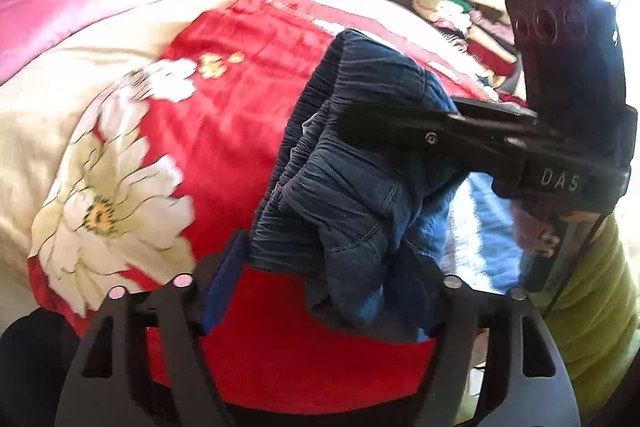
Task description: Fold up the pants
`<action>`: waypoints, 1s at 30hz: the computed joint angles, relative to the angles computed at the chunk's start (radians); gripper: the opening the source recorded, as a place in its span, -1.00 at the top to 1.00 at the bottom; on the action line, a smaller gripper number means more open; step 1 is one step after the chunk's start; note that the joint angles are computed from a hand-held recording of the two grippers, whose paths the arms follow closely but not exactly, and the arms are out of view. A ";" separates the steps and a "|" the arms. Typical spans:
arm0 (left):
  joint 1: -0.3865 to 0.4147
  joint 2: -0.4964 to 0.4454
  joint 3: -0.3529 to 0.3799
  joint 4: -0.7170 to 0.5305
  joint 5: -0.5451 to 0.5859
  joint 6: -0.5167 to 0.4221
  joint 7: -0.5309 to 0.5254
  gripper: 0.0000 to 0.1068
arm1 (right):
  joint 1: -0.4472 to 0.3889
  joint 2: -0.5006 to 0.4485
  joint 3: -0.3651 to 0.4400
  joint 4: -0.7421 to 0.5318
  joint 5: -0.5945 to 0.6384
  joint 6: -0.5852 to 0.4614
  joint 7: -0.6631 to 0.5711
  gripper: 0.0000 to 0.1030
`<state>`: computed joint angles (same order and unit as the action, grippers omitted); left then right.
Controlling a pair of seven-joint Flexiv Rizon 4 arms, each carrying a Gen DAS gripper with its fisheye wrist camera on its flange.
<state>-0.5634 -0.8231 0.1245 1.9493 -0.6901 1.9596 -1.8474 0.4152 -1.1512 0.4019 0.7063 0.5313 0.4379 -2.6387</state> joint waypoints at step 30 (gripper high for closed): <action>0.106 -0.066 -0.112 -0.262 0.258 -0.156 -0.039 0.12 | -0.161 0.017 0.005 0.013 0.116 0.013 -0.039 0.42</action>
